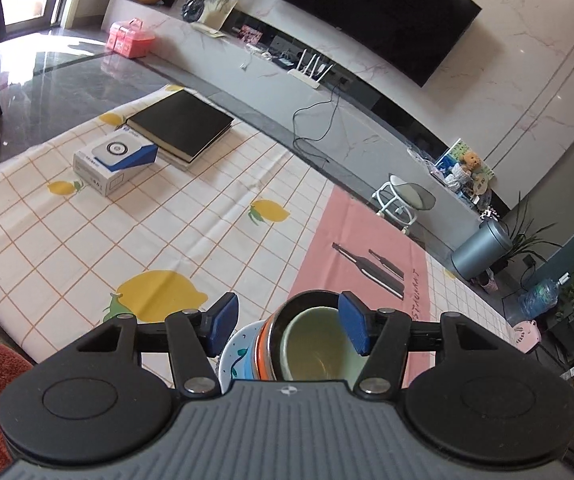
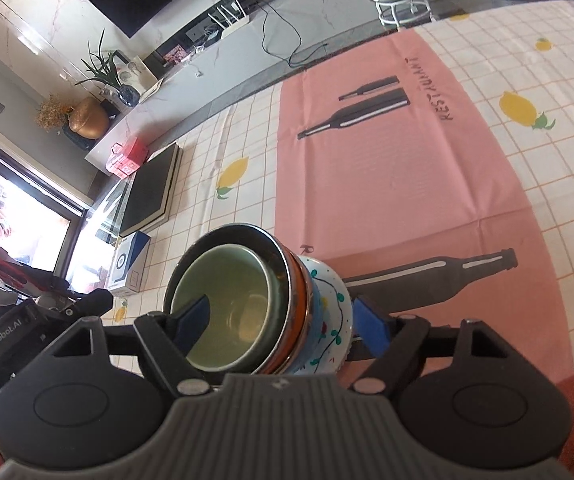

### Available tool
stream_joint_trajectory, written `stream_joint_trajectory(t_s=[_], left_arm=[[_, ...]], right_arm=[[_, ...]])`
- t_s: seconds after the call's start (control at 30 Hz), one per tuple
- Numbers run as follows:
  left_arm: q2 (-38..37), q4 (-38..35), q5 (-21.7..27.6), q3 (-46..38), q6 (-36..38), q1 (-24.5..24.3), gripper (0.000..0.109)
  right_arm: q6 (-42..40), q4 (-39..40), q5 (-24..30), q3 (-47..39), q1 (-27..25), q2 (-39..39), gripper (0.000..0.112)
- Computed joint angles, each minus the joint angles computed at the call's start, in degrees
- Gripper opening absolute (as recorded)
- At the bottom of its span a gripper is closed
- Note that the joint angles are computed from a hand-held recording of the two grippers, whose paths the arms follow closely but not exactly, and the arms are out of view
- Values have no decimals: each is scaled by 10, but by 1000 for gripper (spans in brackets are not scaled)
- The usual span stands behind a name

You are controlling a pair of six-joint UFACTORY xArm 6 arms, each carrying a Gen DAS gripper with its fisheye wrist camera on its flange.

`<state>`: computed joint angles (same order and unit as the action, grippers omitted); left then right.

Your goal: Organize plates and bowls

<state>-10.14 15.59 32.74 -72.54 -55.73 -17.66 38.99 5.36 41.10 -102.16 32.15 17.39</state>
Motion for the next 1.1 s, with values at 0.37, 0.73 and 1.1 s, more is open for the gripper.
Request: stream_joint_trajectory(t_s=[0.37,0.73,1.1], left_arm=[[-109,236,-11,61,12,-71,71],[-154,312,82,121,12,-149,79],[-143,227,111,147,59,-155,79]], right_arm=[[171,-327,-67,188,48,-192,89],[299,-590,49,292,144,-296,95],[265,-536,56,328,163,-286,95]])
